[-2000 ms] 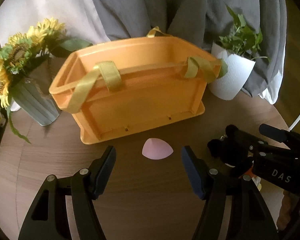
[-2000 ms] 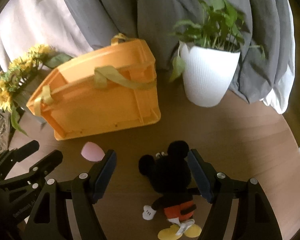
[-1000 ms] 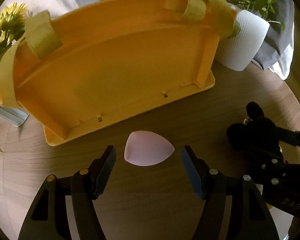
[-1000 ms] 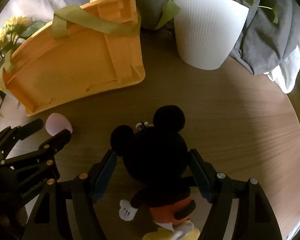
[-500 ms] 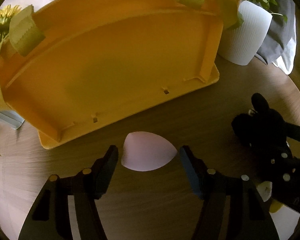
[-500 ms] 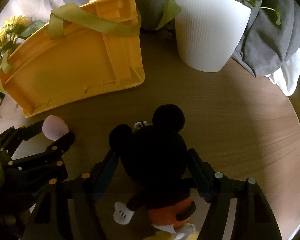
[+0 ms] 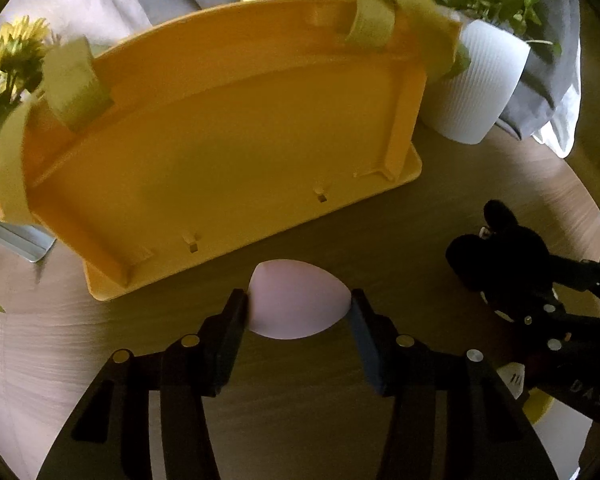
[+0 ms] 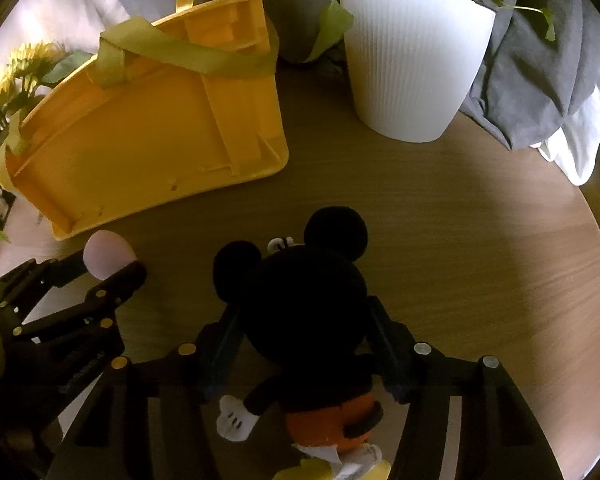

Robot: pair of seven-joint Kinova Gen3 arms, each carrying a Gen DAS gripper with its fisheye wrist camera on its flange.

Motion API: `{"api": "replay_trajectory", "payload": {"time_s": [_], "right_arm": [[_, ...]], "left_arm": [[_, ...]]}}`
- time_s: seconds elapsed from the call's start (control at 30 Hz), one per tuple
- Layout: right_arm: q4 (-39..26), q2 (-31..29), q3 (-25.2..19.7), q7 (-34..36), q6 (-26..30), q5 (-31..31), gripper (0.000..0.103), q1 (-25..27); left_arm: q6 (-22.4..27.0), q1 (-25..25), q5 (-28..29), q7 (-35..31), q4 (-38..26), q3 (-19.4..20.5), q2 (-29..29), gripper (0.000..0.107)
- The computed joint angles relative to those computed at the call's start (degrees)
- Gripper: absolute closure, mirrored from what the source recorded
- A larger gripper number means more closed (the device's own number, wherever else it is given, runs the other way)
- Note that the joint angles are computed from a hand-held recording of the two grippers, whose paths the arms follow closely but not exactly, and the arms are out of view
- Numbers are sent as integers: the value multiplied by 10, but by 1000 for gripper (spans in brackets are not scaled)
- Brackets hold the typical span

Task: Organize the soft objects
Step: 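Grasp the pink sponge with the left tool while the right tool grasps the Mickey plush, then lift the sponge and Mickey plush and carry both over the crate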

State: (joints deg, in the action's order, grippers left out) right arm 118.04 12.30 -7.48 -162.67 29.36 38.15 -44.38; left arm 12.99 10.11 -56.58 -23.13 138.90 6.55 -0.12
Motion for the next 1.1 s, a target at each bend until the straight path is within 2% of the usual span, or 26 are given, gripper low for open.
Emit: {"api": "replay_trajectory", "payload": {"time_s": [0.1, 0.17, 0.4, 0.7, 0.8, 1.1], "right_arm": [[5, -8, 0, -13, 0, 11, 43, -6], [9, -14, -2, -27, 1, 23, 43, -10], [24, -40, -22, -81, 12, 68, 43, -17], [35, -80, -65, -126, 32, 116, 43, -8], [36, -94, -80, -135, 38, 129, 43, -5], [33, -130, -120, -145, 52, 159, 43, 6]], "left_arm": [[-6, -7, 21, -25, 10, -1, -19, 57], [-5, -18, 30, -28, 11, 14, -27, 57], [8, -35, 106, -99, 30, 32, -92, 57], [42, -85, 177, -129, 27, 108, -159, 57], [51, -96, 205, -148, 23, 119, -181, 57], [92, -98, 292, -227, 14, 106, -259, 57]]}}
